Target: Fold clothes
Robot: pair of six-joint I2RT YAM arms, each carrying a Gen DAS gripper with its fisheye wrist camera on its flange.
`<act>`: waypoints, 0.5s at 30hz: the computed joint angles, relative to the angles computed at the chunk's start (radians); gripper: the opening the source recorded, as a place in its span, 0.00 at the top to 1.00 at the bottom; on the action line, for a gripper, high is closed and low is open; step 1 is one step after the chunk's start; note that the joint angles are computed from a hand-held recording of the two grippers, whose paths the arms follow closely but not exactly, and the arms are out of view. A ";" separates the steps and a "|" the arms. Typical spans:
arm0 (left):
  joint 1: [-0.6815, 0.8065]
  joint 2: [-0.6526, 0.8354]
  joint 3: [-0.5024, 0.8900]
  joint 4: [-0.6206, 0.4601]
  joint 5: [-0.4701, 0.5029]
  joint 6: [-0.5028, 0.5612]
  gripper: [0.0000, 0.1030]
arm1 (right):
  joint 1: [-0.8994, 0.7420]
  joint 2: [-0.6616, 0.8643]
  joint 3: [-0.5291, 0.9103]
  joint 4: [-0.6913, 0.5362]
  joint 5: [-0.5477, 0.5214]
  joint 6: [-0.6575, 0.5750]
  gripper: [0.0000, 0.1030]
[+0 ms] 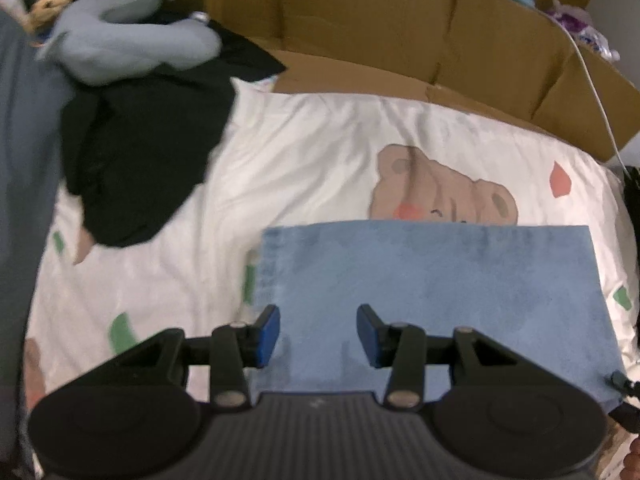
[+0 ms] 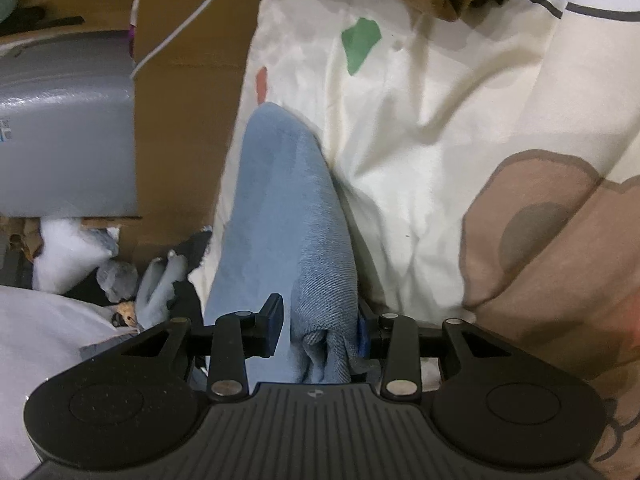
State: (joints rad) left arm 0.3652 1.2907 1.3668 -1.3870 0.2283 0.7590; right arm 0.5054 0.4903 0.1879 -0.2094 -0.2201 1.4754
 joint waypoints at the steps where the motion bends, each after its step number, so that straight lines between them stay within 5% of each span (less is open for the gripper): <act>1: -0.042 0.003 -0.014 0.016 -0.011 -0.027 0.56 | 0.008 0.011 0.000 0.016 0.012 0.003 0.63; 9: -0.416 0.031 -0.119 0.132 -0.088 -0.216 0.56 | -0.023 0.117 0.012 0.096 0.006 -0.061 0.63; 15: -0.554 0.029 -0.231 0.246 -0.033 -0.402 0.58 | 0.012 0.129 -0.012 0.146 0.059 -0.039 0.63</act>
State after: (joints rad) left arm -0.1885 1.3197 1.1355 -1.1411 0.1956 0.3569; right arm 0.5171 0.6196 0.1761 -0.0636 -0.1616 1.4361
